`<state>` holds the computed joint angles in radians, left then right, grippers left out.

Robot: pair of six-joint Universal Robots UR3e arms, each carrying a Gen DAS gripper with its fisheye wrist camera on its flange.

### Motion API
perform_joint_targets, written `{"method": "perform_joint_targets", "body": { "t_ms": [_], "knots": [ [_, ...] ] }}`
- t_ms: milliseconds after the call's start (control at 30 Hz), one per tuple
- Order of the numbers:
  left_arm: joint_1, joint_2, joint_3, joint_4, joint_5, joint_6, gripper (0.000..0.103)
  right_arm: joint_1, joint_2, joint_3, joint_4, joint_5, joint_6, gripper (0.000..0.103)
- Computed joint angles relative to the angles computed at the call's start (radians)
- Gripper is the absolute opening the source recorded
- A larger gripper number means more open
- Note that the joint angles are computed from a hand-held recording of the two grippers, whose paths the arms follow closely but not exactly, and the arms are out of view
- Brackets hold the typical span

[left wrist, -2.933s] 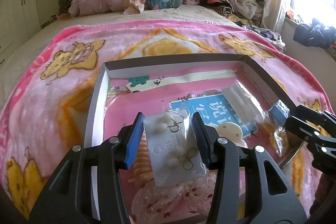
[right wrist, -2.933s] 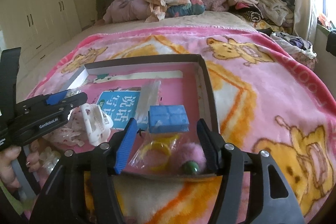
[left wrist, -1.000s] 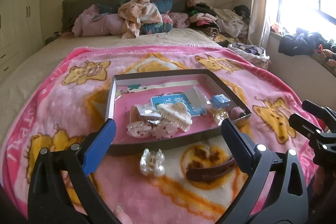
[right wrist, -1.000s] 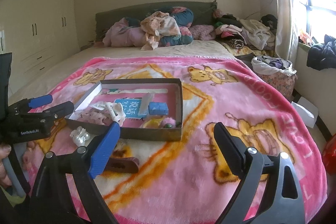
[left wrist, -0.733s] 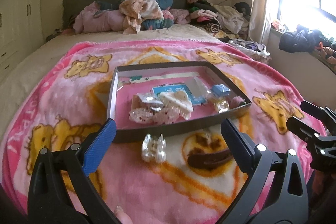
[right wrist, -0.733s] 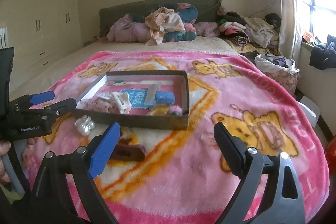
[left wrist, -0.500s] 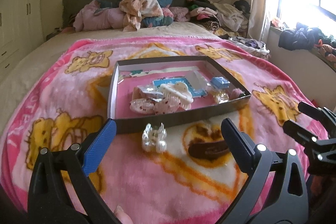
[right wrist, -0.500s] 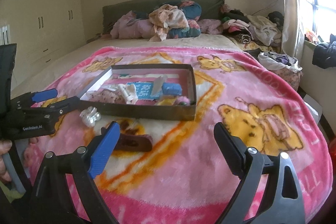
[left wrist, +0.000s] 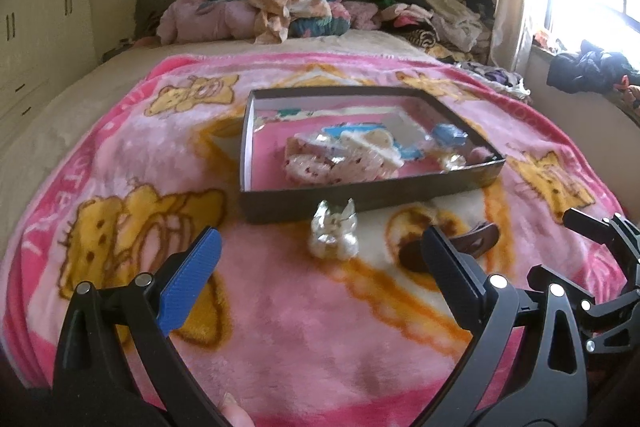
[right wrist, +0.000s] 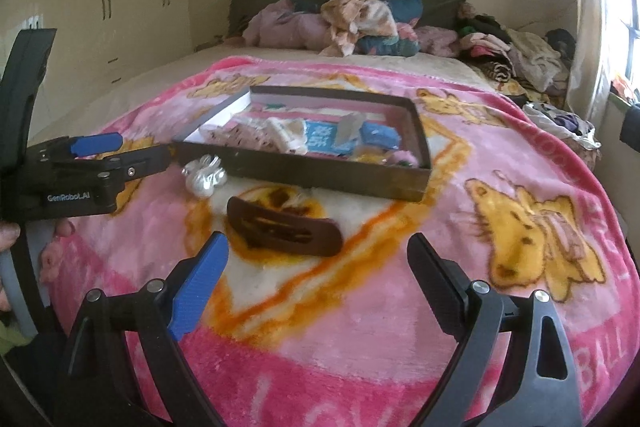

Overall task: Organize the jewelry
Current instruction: 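Withdraw both open grippers from the tray toward the last items, then grasp the clear bagged clip with the left gripper while the right grasps the brown hair clip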

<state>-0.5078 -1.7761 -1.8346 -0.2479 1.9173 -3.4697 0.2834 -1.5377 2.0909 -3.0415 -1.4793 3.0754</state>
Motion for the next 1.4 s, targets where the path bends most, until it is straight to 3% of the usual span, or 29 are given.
{"method": "perform_joint_targets", "body": {
  "t_ms": [367, 833, 1067, 1133, 1267, 1400],
  "knots": [
    [0.058, -0.074, 0.016, -0.001, -0.074, 0.007, 0.091, 0.027, 0.182, -0.15, 0.042, -0.021, -0.047, 0.088],
    [0.098, -0.163, 0.104, -0.02, -0.136, 0.031, 0.091, 0.006, 0.364, -0.416, 0.221, 0.033, -0.099, 0.094],
    [0.109, -0.177, 0.12, -0.03, -0.159, 0.031, 0.079, -0.006, 0.403, -0.479, 0.265, 0.102, -0.1, 0.093],
    [0.106, -0.179, 0.122, -0.033, -0.159, 0.026, 0.072, -0.021, 0.392, -0.465, 0.27, 0.15, -0.097, 0.079],
    [0.112, -0.183, 0.125, -0.035, -0.174, 0.023, 0.06, -0.045, 0.344, -0.393, 0.245, 0.188, -0.084, 0.069],
    [0.115, -0.182, 0.122, -0.037, -0.189, 0.018, 0.041, -0.087, 0.285, -0.315, 0.228, 0.251, -0.06, 0.054]
  ]
}}
